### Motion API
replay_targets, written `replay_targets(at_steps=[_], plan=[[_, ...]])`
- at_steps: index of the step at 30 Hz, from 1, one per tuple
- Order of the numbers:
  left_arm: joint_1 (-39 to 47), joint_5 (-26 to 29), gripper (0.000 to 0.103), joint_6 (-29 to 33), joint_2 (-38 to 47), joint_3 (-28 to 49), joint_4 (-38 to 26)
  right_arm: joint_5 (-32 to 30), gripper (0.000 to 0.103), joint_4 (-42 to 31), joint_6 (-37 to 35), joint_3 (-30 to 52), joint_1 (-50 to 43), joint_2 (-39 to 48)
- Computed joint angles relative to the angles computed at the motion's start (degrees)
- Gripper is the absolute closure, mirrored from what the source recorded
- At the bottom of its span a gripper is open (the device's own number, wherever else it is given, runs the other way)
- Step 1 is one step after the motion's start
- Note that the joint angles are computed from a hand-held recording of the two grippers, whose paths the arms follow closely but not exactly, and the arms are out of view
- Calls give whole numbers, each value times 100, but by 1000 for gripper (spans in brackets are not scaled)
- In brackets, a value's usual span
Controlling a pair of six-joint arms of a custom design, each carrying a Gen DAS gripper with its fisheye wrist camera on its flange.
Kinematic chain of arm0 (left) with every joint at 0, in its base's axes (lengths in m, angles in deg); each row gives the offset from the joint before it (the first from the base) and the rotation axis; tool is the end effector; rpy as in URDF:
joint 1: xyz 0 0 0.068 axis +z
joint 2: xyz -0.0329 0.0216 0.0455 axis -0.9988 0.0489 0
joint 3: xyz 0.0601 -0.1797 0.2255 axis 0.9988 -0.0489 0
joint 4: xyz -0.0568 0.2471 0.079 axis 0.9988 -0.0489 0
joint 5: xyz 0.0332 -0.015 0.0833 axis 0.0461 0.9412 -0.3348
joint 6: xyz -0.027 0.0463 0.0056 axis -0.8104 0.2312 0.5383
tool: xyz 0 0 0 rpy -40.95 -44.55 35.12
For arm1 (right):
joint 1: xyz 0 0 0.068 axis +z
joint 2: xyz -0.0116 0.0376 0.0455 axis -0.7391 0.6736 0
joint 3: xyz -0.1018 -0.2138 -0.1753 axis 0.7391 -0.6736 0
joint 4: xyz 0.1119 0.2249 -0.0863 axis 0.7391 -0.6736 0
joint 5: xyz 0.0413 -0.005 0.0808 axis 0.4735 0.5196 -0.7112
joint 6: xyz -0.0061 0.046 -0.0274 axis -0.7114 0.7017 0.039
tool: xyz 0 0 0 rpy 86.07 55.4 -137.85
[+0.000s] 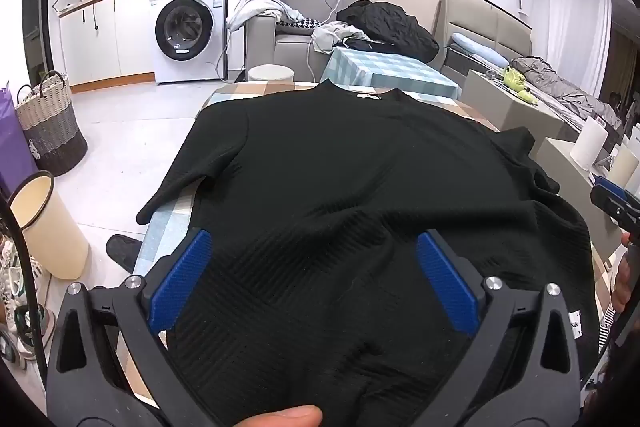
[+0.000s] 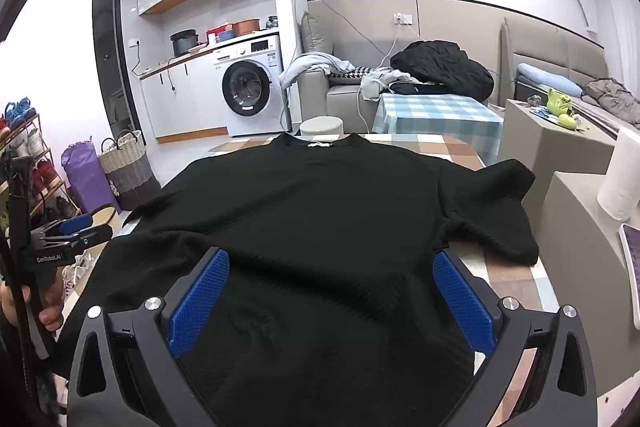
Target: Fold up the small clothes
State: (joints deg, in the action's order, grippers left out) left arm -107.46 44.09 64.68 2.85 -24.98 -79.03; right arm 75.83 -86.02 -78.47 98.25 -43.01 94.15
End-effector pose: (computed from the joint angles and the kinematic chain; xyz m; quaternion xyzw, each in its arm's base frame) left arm 0.1855 -0.0612 0.2388 -0.0032 0.8896 -0.0541 0.4536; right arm 0.1941 0.0226 0.2175 -0.0732 0.8898 0.1062 0.4377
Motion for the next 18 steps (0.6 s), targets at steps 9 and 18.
replay_targets(at_steps=[9,18], plan=[[65,118,1,-55,-14,23,-77,-135,0,118,170,-63,-61,-110],[133,151,1,-21,-68,9,-122,-101,0,198,119,-103,-24,-69]])
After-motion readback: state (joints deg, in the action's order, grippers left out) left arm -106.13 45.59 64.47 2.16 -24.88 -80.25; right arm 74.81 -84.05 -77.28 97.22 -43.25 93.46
